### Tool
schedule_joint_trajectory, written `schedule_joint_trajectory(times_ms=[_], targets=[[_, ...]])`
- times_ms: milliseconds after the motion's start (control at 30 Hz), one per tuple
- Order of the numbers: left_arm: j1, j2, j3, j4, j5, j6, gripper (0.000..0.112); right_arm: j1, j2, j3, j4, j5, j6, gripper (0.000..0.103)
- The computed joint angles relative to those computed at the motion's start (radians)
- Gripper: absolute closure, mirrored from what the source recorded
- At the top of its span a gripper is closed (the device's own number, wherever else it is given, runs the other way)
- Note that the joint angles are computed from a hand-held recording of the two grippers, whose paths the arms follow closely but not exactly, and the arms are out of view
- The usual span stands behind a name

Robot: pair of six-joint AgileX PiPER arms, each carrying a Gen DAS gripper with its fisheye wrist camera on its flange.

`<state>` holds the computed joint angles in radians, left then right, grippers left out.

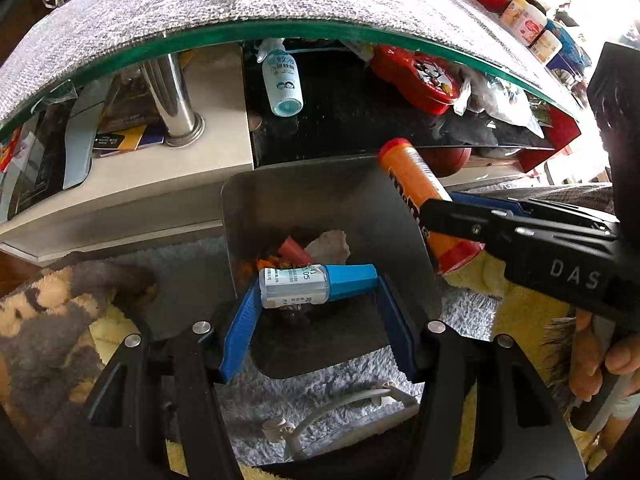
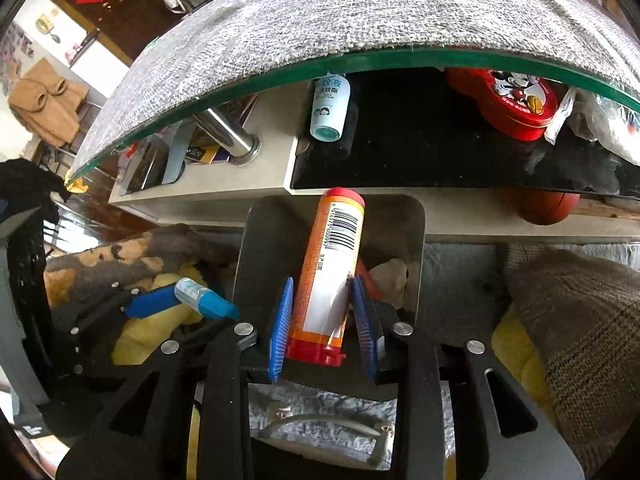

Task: Collect trash
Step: 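Open both grippers to drop the can and tube into the bin, then move both grippers back up to the table toward the purple bowl and plastic bag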

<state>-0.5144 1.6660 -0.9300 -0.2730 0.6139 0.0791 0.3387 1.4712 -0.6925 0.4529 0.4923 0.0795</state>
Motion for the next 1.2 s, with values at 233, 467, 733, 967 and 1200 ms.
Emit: schedule_joint_trajectory(times_ms=[233, 467, 733, 967, 1200], targets=[[-0.008, -0.005, -0.02, 0.093, 0.009, -0.096, 0.018, -0.024, -0.016, -0.011, -0.043, 0.01, 0.052, 0.047], [0.011, -0.043, -0.071, 0.156, 0.065, -0.154, 0.017, -0.058, -0.109, -0.043, -0.305, 0.064, 0.306, 0.009], [0.023, -0.085, -0.141, 0.156, 0.119, -0.139, 0.017, -0.153, -0.145, -0.114, -0.221, 0.137, 0.196, 0.009], [0.046, -0.074, -0.257, 0.165, 0.178, -0.127, 0.017, -0.186, -0.113, -0.237, -0.253, 0.198, 0.177, 0.009], [0.102, 0.009, -0.42, 0.172, 0.24, -0.129, 0.017, -0.229, -0.034, -0.384, -0.324, 0.243, 0.171, 0.009]])
